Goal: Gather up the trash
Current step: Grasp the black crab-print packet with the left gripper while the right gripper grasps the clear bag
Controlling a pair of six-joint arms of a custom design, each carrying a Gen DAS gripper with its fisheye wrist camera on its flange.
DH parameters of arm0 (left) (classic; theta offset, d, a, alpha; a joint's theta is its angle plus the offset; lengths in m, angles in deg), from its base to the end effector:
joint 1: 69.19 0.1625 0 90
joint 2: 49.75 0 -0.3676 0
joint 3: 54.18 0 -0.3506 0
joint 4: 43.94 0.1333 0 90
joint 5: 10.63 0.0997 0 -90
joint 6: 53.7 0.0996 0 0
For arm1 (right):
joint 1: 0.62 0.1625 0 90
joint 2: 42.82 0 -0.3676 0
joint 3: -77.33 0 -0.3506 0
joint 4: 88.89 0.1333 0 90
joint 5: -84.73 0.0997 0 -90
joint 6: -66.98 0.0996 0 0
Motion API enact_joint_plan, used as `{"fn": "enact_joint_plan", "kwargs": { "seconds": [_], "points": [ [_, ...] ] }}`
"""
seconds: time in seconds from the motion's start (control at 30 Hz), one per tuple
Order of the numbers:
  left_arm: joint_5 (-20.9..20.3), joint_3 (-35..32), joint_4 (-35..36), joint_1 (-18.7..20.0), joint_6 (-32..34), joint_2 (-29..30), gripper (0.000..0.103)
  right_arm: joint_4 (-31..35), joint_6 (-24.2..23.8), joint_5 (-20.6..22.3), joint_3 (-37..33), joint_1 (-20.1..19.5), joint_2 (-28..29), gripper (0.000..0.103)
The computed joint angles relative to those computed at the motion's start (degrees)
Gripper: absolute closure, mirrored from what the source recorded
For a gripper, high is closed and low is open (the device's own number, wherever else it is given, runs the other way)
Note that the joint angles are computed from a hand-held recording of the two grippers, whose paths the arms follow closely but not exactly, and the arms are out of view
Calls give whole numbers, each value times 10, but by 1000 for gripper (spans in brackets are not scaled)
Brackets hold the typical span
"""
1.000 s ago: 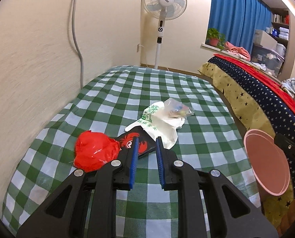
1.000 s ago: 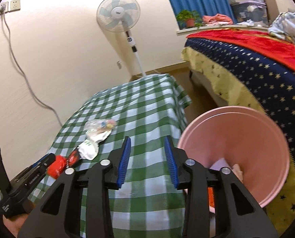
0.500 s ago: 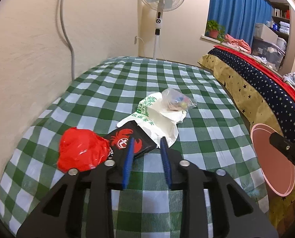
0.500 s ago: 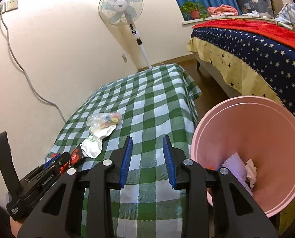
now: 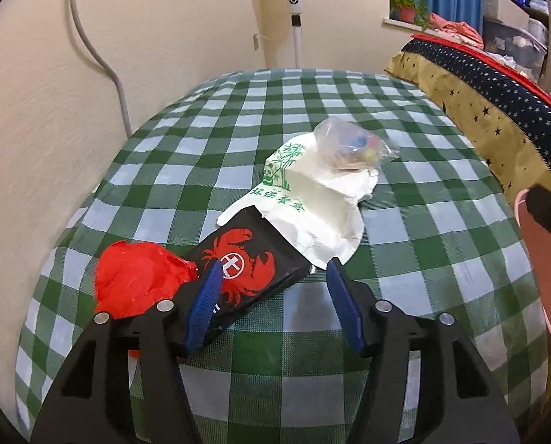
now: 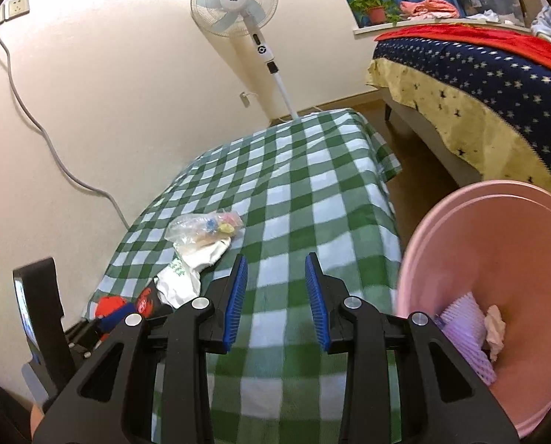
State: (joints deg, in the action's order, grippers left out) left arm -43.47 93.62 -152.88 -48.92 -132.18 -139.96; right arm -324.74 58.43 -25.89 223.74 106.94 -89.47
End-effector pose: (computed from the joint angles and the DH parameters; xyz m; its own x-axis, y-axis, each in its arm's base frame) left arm -0.1412 -0.2835 0.1297 -0.6571 -0.1272 -0.7430 0.4446 0.7306 -0.5182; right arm 0.1930 -0.2842 0.0915 -0.9270 -0.1383 0.3486 -0.3510 0.6478 -0.6761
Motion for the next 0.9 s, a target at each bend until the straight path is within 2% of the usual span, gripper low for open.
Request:
{"fn": "enact_joint_plan", "kwargs": {
  "seconds": [0.23, 0.3, 0.47, 0.5, 0.57, 0.63, 0.73, 0.8, 0.87, 0.9],
  "points": [
    [1, -5, 8, 15, -18, 2, 48, 73, 2, 43, -64, -17, 17, 66],
    [1, -9, 17, 16, -25, 5, 55, 101, 4, 55, -88, -23, 25, 66],
    [3, -17, 39, 17, -47, 13, 79, 159, 8, 60, -136, -24, 43, 66],
    [3, -17, 40, 17, -49, 12, 80, 170, 10, 61, -145, -25, 45, 66],
    [5, -17, 46, 17, -56, 8, 93, 191, 6, 62, -162, -26, 51, 66],
    [5, -16, 50, 17, -64, 1, 99, 205, 2, 60, -174, -29, 56, 66],
    [7, -12, 47, 19, -72, -8, 99, 230, 8, 71, -188, -39, 54, 66],
    [10, -9, 52, 16, -79, -12, 100, 238, 5, 80, -193, -43, 54, 71],
    [12, -8, 57, 12, -84, -14, 100, 252, 1, 93, -197, -47, 53, 89],
    [12, -7, 59, 10, -86, -16, 100, 260, -3, 100, -198, -48, 52, 93]
  ]
}}
